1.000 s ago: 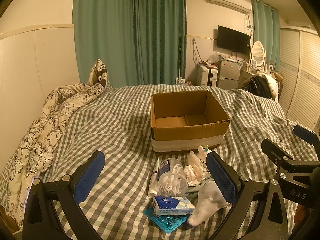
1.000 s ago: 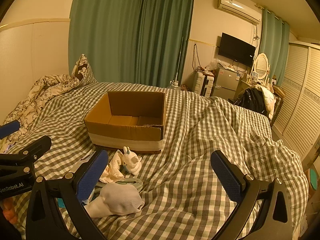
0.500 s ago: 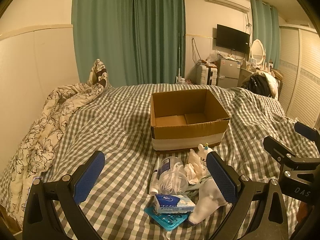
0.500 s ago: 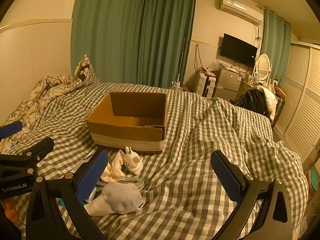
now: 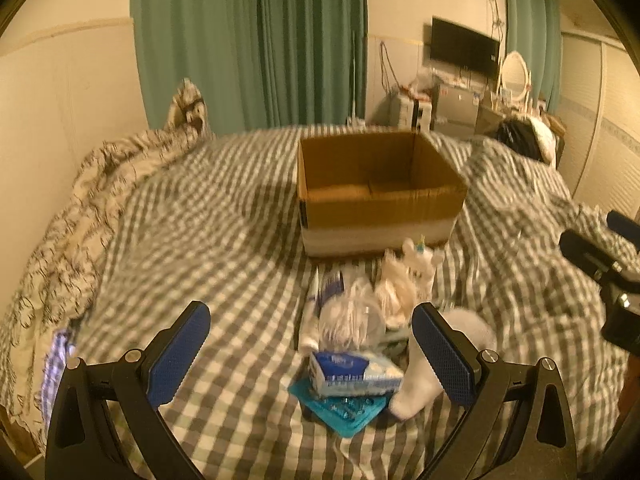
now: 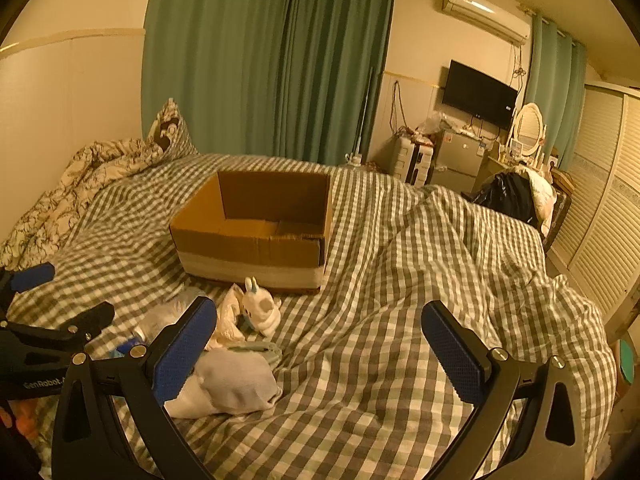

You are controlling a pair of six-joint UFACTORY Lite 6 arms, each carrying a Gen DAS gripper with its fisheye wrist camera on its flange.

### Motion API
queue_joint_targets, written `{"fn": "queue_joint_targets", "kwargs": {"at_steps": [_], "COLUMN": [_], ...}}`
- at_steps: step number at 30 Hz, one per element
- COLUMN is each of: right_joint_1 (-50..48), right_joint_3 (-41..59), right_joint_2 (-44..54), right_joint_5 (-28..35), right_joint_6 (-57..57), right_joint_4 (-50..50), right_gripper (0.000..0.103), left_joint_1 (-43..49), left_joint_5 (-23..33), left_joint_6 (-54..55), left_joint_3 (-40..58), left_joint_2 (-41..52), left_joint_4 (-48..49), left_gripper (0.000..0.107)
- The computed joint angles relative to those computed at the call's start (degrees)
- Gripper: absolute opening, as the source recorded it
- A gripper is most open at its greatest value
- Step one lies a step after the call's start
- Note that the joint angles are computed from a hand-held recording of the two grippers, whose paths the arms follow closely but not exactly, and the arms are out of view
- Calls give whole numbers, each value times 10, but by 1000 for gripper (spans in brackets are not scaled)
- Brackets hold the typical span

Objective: Organize objects
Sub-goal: 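Grasp the blue tissue pack with the left tool while the right tool grasps the white sock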

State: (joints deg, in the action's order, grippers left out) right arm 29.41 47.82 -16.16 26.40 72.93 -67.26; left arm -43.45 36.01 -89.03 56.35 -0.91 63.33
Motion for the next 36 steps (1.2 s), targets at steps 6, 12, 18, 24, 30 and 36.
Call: {"fn": "queue_joint_targets", "kwargs": {"at_steps": [6,12,18,24,30,36], "right_joint_1": [-19,-27,-22,-12,-13,-2], "right_joint_3": [-9,-8,-1,5,26,63], "right_joint_2": [26,44,70,111,175,249], "right_joint_5": [-22,-31,-35,-43,-74,-96], "right_joint_6": [1,-9,-10,8,-5,-74], "right_joint_4": [2,13,16,3,26,87], "right_gripper": [103,103,103,103,103,93], "left_joint_1": [2,-7,13,20,20,48], "left_joint_5": [-43,-67,-106,-125,-82,-82], "left_joint_6": [18,24,18,20,19,32], "left_joint_3": [-2,21,21,-1,-23,-39], "left_joint_2": [67,151,173,141,59,29], "left_joint_4": [-29,-37,-26,-26,-9,-23], "left_gripper": [103,102,91,79,79,79]}}
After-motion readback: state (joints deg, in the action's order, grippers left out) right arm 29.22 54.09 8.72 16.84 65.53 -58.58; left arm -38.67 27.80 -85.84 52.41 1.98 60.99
